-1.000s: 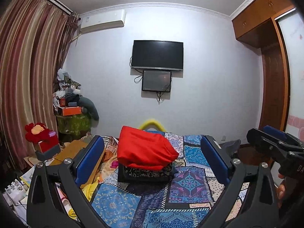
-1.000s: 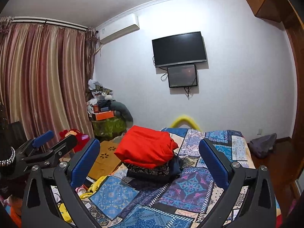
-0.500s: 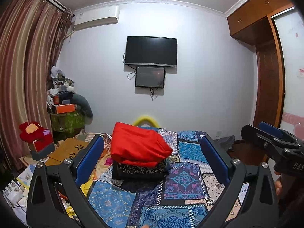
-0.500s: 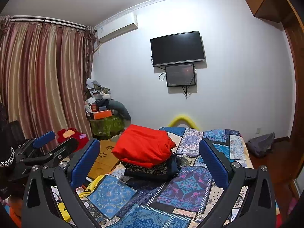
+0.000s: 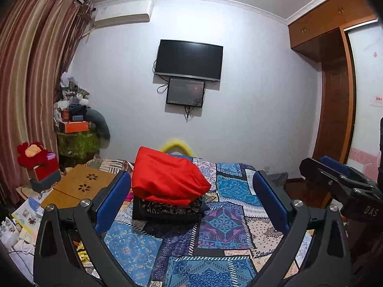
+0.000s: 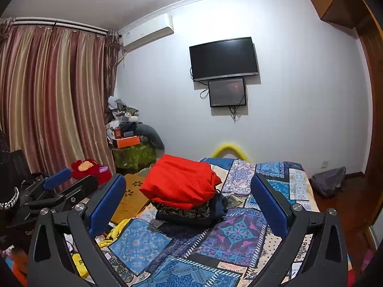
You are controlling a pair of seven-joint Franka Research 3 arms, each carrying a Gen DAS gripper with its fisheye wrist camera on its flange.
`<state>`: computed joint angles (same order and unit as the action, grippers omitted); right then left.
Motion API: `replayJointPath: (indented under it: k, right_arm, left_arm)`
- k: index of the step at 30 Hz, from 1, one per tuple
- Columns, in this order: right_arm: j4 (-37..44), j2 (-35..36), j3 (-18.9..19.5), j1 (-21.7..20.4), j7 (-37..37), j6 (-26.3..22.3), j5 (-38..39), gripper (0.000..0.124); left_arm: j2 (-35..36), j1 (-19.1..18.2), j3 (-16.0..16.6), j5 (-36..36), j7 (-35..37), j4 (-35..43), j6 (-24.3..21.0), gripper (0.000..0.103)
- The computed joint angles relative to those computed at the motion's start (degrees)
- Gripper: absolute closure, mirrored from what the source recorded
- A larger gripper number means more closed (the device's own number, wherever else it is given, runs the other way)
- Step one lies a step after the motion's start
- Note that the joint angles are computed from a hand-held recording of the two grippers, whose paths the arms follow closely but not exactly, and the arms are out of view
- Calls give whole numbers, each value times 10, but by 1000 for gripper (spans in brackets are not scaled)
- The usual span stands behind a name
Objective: Fold large clothes
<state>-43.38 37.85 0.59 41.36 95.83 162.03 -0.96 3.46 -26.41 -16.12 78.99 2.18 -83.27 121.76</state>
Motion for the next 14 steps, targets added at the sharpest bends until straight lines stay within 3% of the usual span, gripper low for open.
replayJointPath:
  k: [14]
  right_arm:
    - [33,19,1,-1,-7,-25,1,21]
  left_arm:
    - [-3,2,-2,-2,-9,-9,-9,1]
